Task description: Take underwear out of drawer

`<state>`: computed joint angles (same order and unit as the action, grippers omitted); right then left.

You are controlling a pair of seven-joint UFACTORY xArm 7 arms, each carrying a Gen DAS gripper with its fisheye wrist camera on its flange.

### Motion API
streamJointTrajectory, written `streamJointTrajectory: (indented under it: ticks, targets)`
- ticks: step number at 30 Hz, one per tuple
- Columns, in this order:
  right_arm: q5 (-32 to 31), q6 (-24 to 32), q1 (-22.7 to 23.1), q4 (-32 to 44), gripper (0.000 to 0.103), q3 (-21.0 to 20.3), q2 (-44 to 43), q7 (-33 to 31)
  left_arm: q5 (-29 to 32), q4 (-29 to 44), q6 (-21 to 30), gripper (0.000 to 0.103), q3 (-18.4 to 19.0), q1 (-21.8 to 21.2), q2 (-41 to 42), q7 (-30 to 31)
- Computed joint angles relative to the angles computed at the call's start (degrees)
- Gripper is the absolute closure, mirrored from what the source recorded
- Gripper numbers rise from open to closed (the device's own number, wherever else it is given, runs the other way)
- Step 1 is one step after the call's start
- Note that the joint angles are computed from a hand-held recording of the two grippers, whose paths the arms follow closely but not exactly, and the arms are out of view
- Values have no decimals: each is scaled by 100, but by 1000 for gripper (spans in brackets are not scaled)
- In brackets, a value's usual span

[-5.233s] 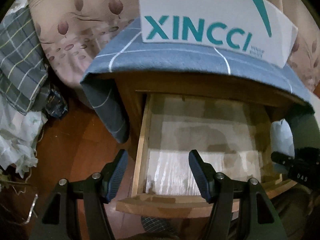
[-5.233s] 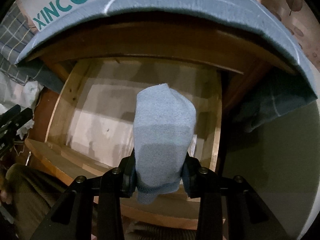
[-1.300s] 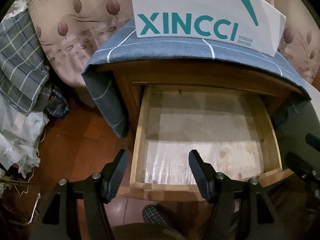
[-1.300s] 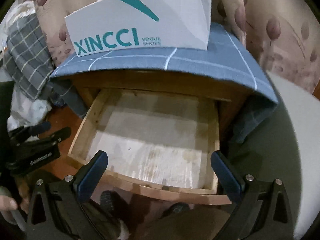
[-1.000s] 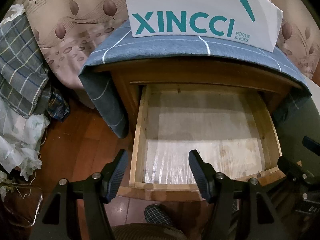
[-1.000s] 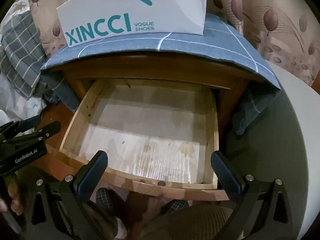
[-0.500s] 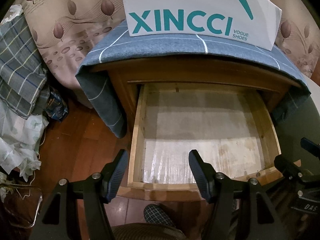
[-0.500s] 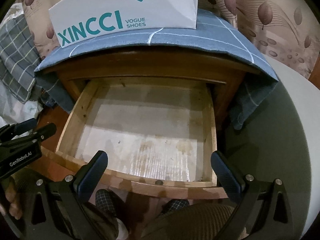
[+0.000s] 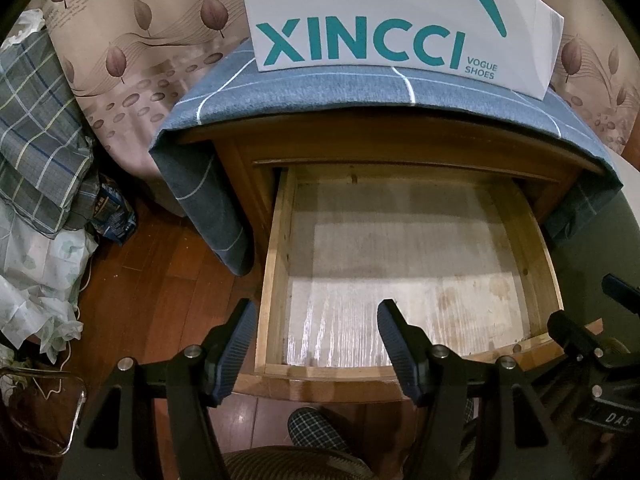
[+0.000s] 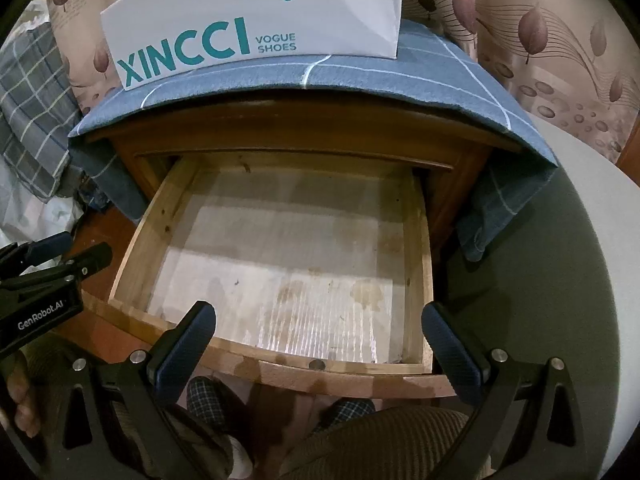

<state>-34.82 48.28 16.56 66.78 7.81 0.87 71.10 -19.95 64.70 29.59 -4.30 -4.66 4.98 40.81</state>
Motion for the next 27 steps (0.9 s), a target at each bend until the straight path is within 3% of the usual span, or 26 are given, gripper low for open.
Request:
streamJointTrajectory:
  ticks: [27]
  targets:
    - [98,52,37,105,1,-31,92,-206,58,42,48,38,-2,12,46,23]
